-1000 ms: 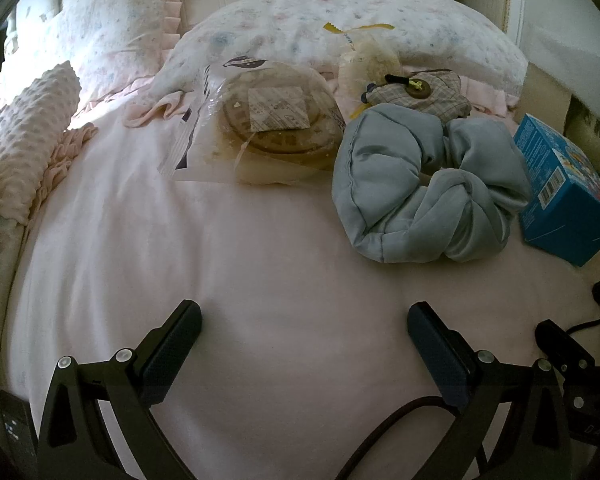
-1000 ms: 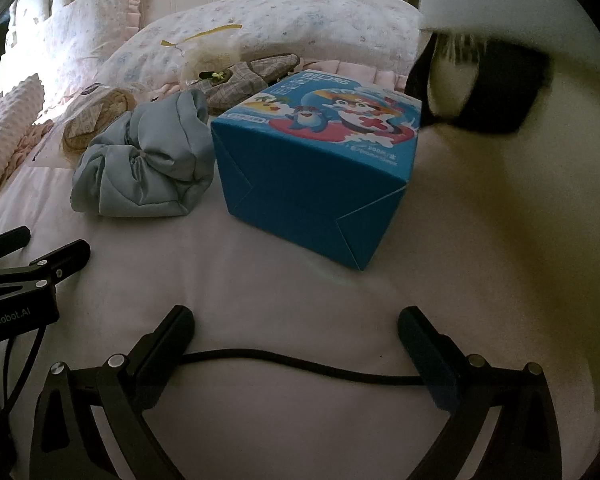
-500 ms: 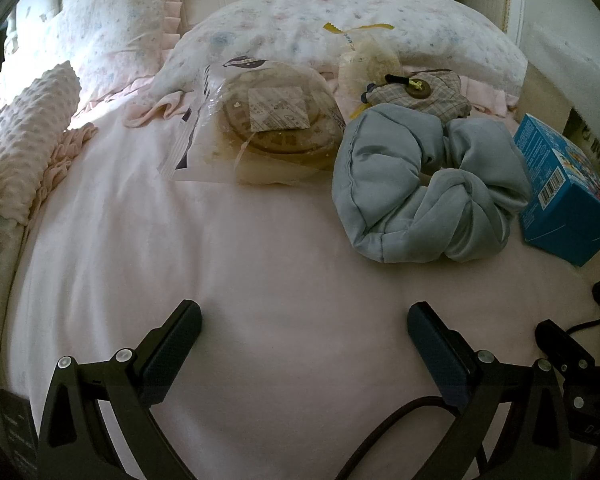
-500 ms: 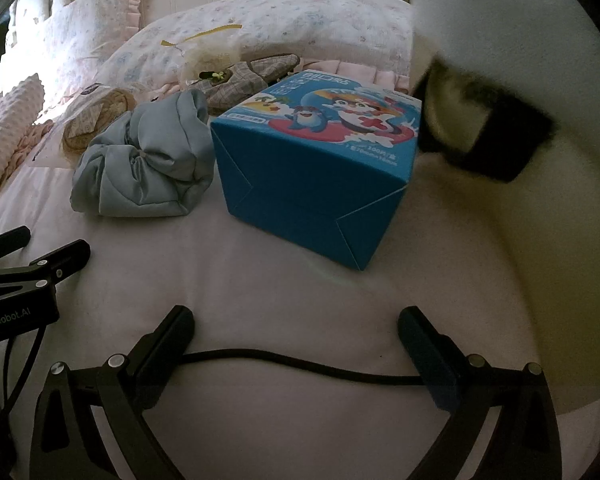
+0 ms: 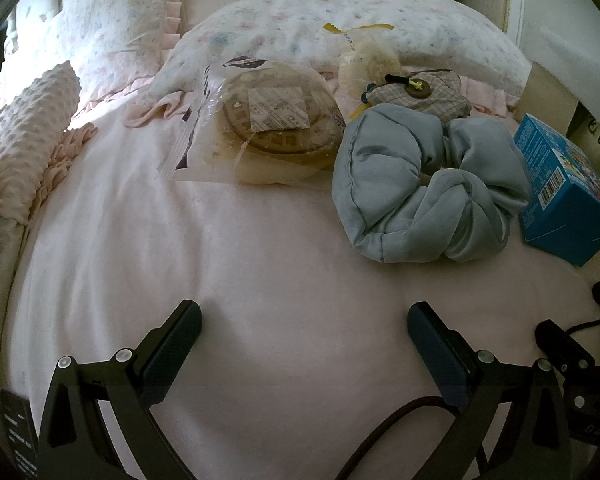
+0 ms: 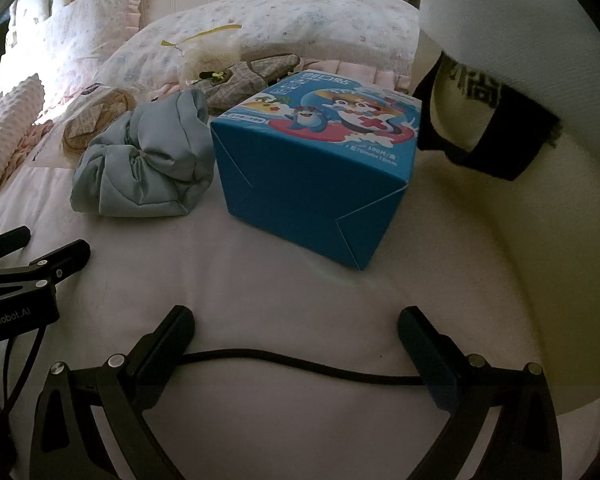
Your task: Organize objects
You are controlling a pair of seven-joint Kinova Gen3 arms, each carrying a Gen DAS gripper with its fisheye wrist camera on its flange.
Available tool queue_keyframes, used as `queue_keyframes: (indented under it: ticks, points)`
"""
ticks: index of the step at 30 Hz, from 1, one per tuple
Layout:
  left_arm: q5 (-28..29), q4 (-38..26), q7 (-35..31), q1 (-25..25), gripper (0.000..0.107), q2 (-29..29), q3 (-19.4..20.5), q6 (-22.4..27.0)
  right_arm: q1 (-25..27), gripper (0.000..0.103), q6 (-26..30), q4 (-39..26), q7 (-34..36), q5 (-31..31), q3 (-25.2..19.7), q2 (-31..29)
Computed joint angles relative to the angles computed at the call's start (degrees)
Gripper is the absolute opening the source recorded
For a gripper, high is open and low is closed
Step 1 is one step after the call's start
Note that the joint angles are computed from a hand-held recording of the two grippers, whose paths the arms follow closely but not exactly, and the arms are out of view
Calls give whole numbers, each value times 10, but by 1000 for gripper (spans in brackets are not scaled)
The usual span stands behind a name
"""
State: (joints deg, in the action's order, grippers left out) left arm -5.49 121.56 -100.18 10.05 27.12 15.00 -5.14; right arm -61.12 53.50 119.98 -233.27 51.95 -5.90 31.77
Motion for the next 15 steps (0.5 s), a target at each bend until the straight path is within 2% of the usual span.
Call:
queue_keyframes:
  ticks: [4,10,13,15]
  points:
    - [0,0,1,1,102,-1,-1,0,-7,103,20,-22,15,-20,-6,7]
    - [0,2,2,5,102,-2,-4,-2,-13,103,15,-10,5,-19,-4,2]
    - [1,0,2,9,102,-2,-6,1,-2,103,32,-33,24,-39,-4,10]
    - [0,0,5,11,102,-3,-9,1,-2,103,18,-24,10,-40,3,3]
